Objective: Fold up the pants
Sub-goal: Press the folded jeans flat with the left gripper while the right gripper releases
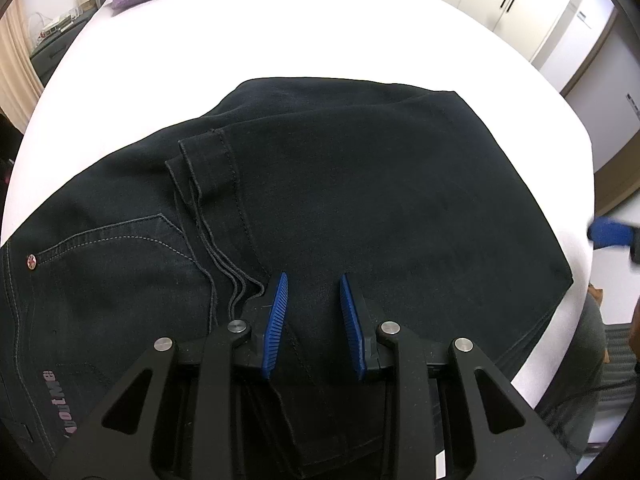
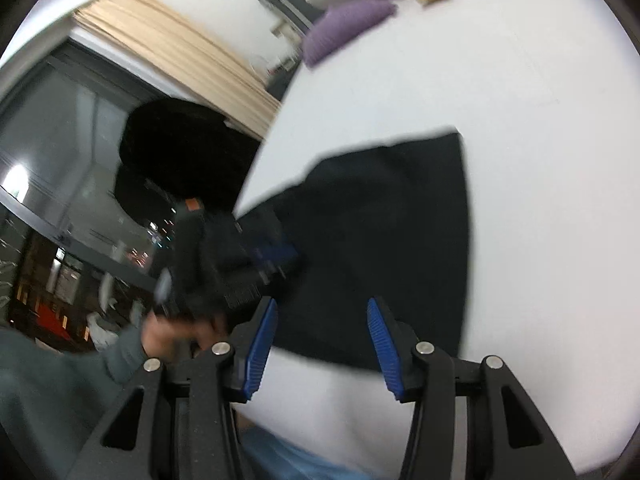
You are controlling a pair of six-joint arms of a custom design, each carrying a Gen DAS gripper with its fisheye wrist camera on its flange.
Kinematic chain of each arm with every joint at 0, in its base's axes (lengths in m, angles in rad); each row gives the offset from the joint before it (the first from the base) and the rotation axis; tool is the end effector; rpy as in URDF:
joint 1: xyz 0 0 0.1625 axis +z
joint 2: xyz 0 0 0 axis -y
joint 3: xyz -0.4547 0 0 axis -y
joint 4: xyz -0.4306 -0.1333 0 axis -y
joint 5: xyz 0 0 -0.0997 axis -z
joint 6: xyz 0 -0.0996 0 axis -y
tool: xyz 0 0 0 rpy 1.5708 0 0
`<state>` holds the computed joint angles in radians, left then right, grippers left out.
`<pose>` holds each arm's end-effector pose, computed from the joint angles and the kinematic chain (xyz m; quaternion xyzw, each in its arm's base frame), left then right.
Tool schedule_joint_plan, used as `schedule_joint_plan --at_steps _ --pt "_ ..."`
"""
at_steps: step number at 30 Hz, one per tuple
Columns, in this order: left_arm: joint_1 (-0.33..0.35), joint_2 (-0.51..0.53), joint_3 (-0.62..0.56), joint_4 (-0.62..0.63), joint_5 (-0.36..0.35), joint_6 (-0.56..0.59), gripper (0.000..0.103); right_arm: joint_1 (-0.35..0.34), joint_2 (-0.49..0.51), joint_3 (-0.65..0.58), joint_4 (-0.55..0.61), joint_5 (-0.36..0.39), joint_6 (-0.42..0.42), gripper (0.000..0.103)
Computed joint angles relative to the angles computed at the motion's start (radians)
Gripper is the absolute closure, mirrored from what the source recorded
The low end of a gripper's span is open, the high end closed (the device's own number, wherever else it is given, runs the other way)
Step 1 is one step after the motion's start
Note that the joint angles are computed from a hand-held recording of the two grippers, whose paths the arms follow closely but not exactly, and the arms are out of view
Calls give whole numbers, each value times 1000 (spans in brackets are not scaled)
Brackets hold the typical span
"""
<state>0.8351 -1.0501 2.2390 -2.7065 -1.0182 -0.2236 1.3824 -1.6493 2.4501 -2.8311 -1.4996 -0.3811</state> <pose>-0.1857 -0.4817 0.0674 0.2506 0.9285 -0.1031 0.2537 0.0635 -0.4168 0.2618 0.1017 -0.9678 0.2282 0.0307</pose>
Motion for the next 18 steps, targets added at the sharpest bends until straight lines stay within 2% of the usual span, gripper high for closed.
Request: schedule_joint_plan --at_steps 4,6,7,8,9,10,13,14,15,16,17,18 --pt "-2 5 3 -9 -3 -4 77 18 126 -61 -65 22 60 52" --pt "-5 7 3 -11 -4 -6 76 13 205 -89 -78 -38 122 50" --pt "-6 6 4 -14 -6 -7 76 10 241 -103 -69 -91 161 50" --pt "-6 6 4 -18 -8 -7 76 2 278 -103 -95 -137 192 59" --pt "-5 8 6 -29 -13 -4 76 3 285 -84 -163 -147 183 60" --pt "-5 5 8 -36 -20 -3 76 11 282 -73 -191 -148 178 56" --pt "5 -26 18 -36 -72 -26 75 54 292 -61 -233 -212 188 50" --pt "3 -58 33 -32 -82 -45 67 72 299 -61 -245 -245 189 50" --pt "-2 -87 50 -34 -81 -58 52 100 310 -64 -258 -293 193 50" --pt "-9 -134 83 -59 -79 -70 14 132 321 -67 -271 -341 203 49" --pt "-13 -167 109 -87 -74 -77 0 149 321 -66 -278 -353 207 47" --pt "-20 -228 159 -146 -69 -86 0 166 321 -61 -294 -334 206 47"
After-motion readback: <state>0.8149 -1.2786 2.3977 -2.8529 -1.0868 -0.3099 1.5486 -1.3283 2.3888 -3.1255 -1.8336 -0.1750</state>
